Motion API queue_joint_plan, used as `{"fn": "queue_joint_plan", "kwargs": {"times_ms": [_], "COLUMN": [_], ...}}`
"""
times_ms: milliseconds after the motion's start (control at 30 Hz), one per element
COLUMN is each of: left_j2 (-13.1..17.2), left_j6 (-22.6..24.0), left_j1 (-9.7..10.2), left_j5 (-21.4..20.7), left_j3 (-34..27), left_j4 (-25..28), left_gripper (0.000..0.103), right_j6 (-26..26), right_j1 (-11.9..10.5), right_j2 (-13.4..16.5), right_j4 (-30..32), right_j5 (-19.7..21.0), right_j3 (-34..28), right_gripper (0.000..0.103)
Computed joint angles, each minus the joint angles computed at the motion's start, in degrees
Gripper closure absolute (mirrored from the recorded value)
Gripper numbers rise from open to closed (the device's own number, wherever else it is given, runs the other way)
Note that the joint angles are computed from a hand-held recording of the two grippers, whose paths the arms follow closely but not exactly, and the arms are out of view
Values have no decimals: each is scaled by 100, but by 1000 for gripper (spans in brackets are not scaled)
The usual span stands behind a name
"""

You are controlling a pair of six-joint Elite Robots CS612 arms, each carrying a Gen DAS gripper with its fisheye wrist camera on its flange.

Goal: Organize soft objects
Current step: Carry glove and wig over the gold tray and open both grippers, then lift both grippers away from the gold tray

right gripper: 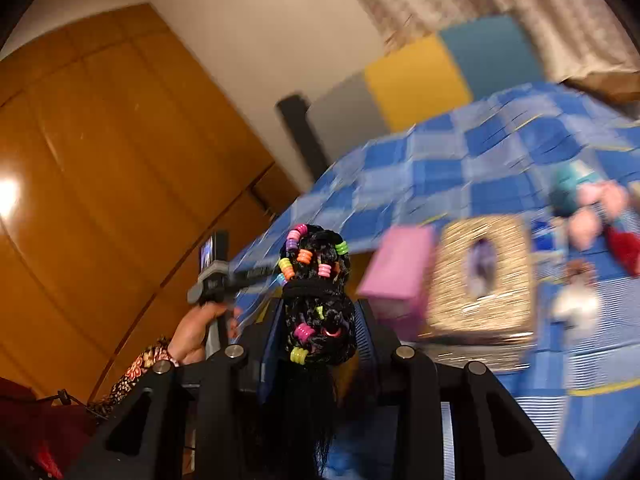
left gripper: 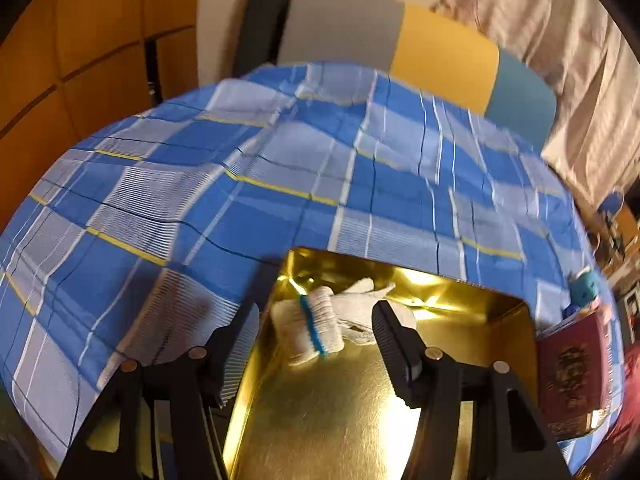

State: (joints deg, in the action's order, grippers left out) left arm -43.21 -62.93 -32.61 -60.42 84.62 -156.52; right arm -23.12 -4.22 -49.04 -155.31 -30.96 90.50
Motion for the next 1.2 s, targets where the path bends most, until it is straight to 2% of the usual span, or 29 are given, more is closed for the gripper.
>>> {"fn": "queue_joint_plan", "kwargs": {"times_ms": [67,133,200,333,533,667,833,967,1100,1200], "left_j2": [-109,-227,-308,-422,-572,-626,-665,-680,-658,-627], "left_j6": [-26,-189,-327,-681,-1181,-1269,-1390,-1414,-1361,-1331], "left_j1": [-63,-153,-244,-419,-587,-633,-635,-649,-645,-657], "left_j5": [103,197,236,315,520,688,715,777,710,686], "left_j3": [240,488,713,1131,1562,1687,1799,1842,1817,1788], "left_j4": [-352,-573,-821,-1337,-1503,-1510,-1684,-1785,-1834,-1844], "left_gripper": [43,43,43,43,43,43,44,44,44,44], "right_j6": [-443,-532,-456,-107,572,1083,1712,1950,2032,2036], "right_j1": [209,435,621,1036,1547,1720,1855,1939,2005,1997], "right_j2": [21,119,234,645,1365,1727,1943,2090,2206,2199], "right_j4": [515,822,955,927,1211,1320,1243,1179,1144,862], "right_j5": [-130,-415,-708,-1481,-2906,-3407,-3857,-4161,-4272,-4182], "right_j3": [-137,-363,-577,-1178,-2258,-2777,-3098,-3316,-3467,-3401], "right_gripper": [67,67,67,67,67,67,66,65,64,61]}}
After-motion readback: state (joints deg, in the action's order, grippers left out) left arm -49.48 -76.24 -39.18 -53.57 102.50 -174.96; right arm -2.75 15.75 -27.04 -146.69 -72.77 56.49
